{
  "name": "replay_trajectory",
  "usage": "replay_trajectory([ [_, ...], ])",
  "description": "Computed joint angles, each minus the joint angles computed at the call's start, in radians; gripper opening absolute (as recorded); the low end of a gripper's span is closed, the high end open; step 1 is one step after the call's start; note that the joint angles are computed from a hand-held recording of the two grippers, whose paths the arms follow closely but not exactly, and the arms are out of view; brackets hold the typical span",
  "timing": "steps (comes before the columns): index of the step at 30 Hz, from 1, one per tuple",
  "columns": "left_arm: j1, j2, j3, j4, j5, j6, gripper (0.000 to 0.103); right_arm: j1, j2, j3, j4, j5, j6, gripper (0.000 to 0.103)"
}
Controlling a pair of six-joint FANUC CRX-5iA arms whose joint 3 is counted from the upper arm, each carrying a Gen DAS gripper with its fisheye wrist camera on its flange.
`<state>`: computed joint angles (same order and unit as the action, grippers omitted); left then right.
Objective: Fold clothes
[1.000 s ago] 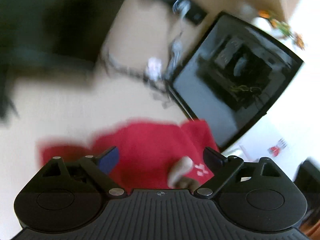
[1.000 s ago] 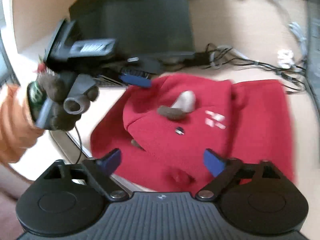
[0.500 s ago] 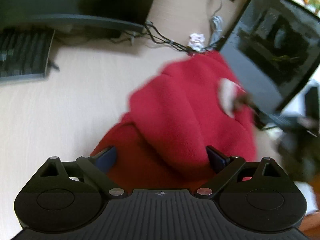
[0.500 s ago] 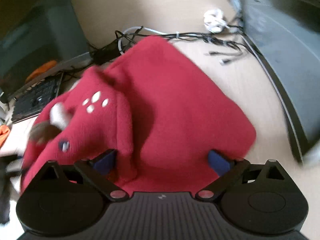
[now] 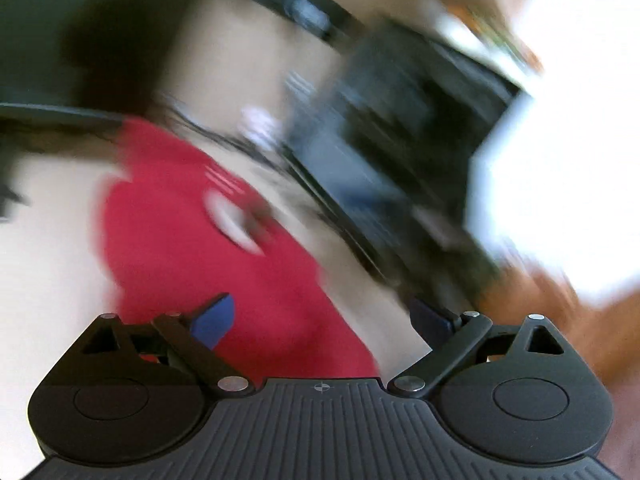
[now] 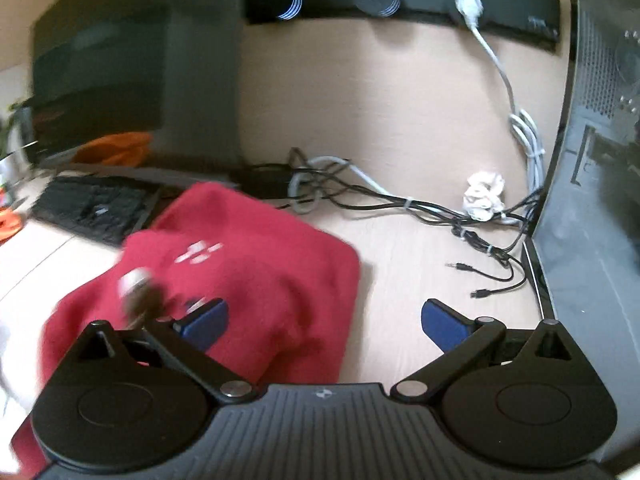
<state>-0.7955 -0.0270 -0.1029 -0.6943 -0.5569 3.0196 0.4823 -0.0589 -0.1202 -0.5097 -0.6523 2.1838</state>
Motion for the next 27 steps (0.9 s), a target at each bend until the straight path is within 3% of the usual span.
replay_trajectory([
  [1,0.006,0.01,0.024,-0.041,-0.062,0.074,0.098,-0.019,-0.025,-0.007,-0.038,-0.034,0.046,0.103],
  [3,0.042,0.052,0.061,-0.041,-0.145,0.112,0.098,-0.059,-0.057,-0.022,-0.146,-0.115,0.138,0.103],
  [5,0.074,0.137,0.13,0.014,-0.254,0.015,0.098,-0.08,-0.083,-0.05,-0.221,-0.192,0.212,0.103],
  [7,0.11,0.191,0.153,0.075,-0.301,-0.042,0.101,-0.006,-0.094,-0.117,-0.13,-0.172,0.202,0.103],
  [10,0.16,0.183,0.108,0.137,-0.257,-0.023,0.101,0.086,-0.118,-0.222,-0.018,-0.058,0.167,0.103],
  [12,0.156,0.179,0.111,0.135,-0.281,-0.032,0.101,0.079,-0.126,-0.201,-0.011,-0.09,0.168,0.103],
  [15,0.138,0.172,0.113,0.122,-0.304,-0.053,0.101,-0.035,-0.128,-0.095,-0.158,-0.214,0.284,0.103],
  [18,0.13,0.152,0.086,0.109,-0.297,-0.029,0.101,-0.07,-0.125,-0.02,-0.218,-0.219,0.287,0.103],
  [23,0.123,0.138,0.064,0.101,-0.284,-0.001,0.101,0.0,-0.036,0.05,-0.23,-0.205,0.261,0.103],
  [27,0.137,0.126,0.056,0.128,-0.278,-0.036,0.101,0.126,-0.002,-0.025,-0.066,-0.153,0.232,0.103],
])
